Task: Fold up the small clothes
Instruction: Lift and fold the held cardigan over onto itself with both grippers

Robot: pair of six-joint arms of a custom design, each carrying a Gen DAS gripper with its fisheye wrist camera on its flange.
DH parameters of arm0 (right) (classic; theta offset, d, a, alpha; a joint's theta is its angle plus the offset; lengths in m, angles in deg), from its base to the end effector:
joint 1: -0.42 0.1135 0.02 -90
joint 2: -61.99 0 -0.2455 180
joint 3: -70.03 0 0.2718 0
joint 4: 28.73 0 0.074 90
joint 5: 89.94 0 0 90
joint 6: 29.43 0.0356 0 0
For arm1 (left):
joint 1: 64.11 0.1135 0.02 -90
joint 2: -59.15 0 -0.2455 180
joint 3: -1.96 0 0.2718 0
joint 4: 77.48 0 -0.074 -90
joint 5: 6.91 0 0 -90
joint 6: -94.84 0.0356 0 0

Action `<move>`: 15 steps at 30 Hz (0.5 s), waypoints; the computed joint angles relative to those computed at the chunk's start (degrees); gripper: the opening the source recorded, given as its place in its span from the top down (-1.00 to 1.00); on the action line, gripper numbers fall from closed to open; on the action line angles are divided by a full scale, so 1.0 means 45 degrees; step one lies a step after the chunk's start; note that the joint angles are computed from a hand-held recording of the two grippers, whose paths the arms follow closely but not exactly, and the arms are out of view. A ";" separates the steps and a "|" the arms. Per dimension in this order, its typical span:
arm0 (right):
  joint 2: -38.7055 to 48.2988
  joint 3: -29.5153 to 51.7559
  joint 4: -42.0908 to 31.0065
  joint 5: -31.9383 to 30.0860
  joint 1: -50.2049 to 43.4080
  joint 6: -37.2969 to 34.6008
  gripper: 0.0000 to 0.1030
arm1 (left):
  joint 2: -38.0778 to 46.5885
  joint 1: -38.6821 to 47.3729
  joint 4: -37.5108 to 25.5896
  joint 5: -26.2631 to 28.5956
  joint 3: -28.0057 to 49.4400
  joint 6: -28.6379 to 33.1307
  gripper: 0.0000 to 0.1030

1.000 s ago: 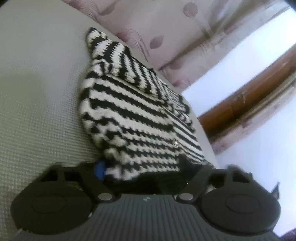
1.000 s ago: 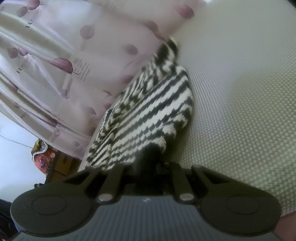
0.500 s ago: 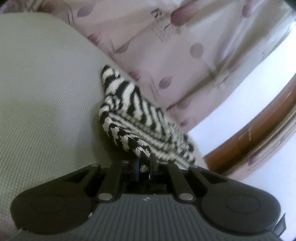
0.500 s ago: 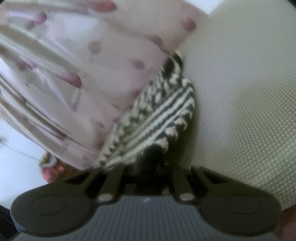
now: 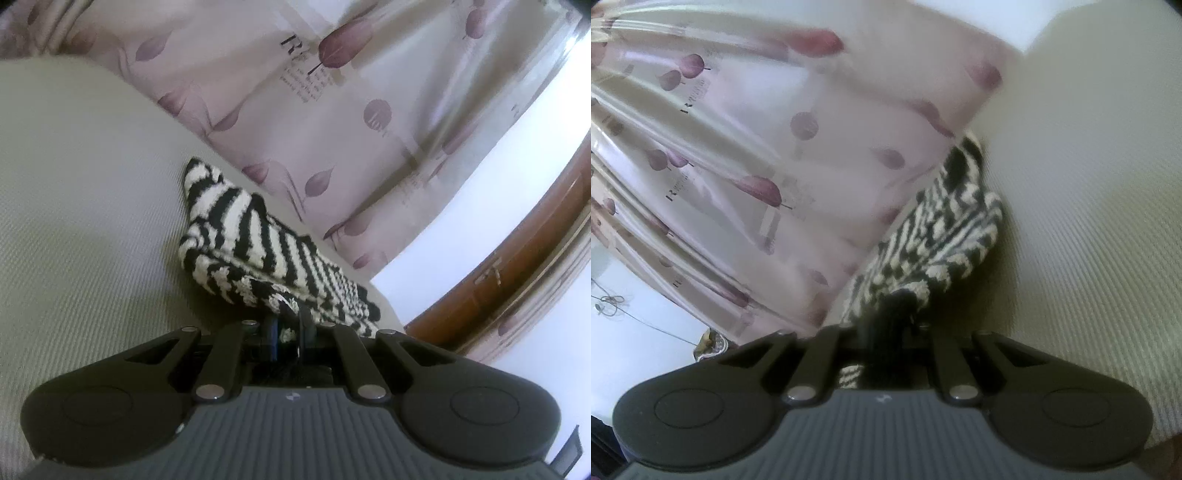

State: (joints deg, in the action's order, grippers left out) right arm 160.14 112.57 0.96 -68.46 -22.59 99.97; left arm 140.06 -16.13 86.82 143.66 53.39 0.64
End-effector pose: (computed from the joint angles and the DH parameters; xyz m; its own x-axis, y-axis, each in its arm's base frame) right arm 0.2767 -0.0815 0.0942 -0.7090 0.5536 -0.4368 -0.2293 0.4048 0.8852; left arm 0.2120 0.1890 0.1573 -0.4769 -0.5830 -0.6577 0.0110 0.7443 -0.6678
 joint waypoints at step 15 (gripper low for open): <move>0.1019 0.2843 0.0552 0.0912 0.0969 0.1759 0.81 | 0.0578 -0.1531 0.2923 -0.1361 0.1459 -0.3466 0.82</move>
State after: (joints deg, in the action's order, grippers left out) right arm 164.73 125.36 3.45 -64.36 -18.23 107.88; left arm 142.66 -23.02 99.98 137.54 59.96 -14.96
